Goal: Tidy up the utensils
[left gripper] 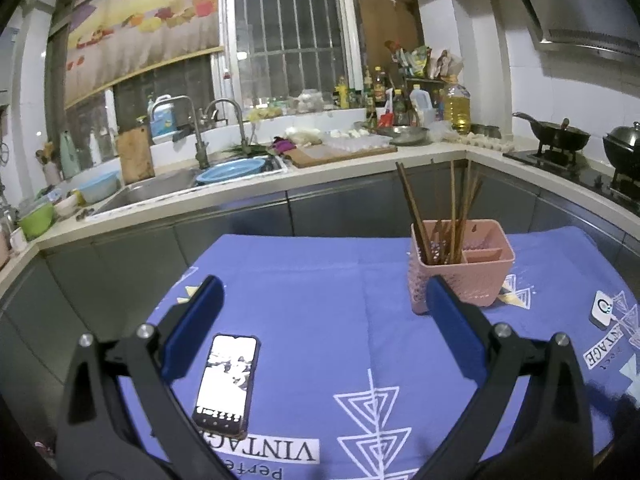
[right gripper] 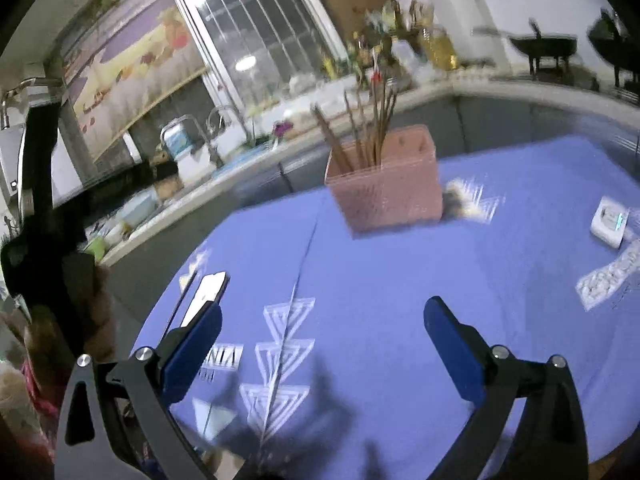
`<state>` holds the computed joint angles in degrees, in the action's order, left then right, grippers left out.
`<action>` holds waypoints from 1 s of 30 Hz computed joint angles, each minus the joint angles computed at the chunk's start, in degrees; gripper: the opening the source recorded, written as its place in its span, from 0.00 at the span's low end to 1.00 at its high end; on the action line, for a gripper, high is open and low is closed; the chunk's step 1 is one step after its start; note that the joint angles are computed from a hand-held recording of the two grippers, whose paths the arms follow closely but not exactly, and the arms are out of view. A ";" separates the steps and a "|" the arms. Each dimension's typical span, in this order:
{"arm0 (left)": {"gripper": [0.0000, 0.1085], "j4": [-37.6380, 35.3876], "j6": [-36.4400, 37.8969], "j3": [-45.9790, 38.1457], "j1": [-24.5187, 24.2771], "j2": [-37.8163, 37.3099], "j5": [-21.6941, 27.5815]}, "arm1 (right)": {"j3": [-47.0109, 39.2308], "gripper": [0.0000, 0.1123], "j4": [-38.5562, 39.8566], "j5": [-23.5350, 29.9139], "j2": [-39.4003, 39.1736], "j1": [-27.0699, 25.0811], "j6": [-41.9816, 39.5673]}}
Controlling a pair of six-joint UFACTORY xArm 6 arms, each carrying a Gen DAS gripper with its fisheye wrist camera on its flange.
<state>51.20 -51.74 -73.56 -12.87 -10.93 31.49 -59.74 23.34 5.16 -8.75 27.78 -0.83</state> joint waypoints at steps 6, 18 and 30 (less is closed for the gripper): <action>0.89 1.40 -0.09 -2.55 -0.87 1.33 -0.33 | -5.05 0.88 -10.00 -5.34 2.43 -2.27 7.49; 0.89 6.32 -4.38 -3.99 -2.30 2.95 1.65 | -9.65 0.88 -16.89 -5.29 5.61 -4.13 12.74; 0.89 6.99 -5.52 -4.05 -2.13 3.27 1.75 | -8.16 0.88 -33.86 -5.90 4.80 -6.19 28.81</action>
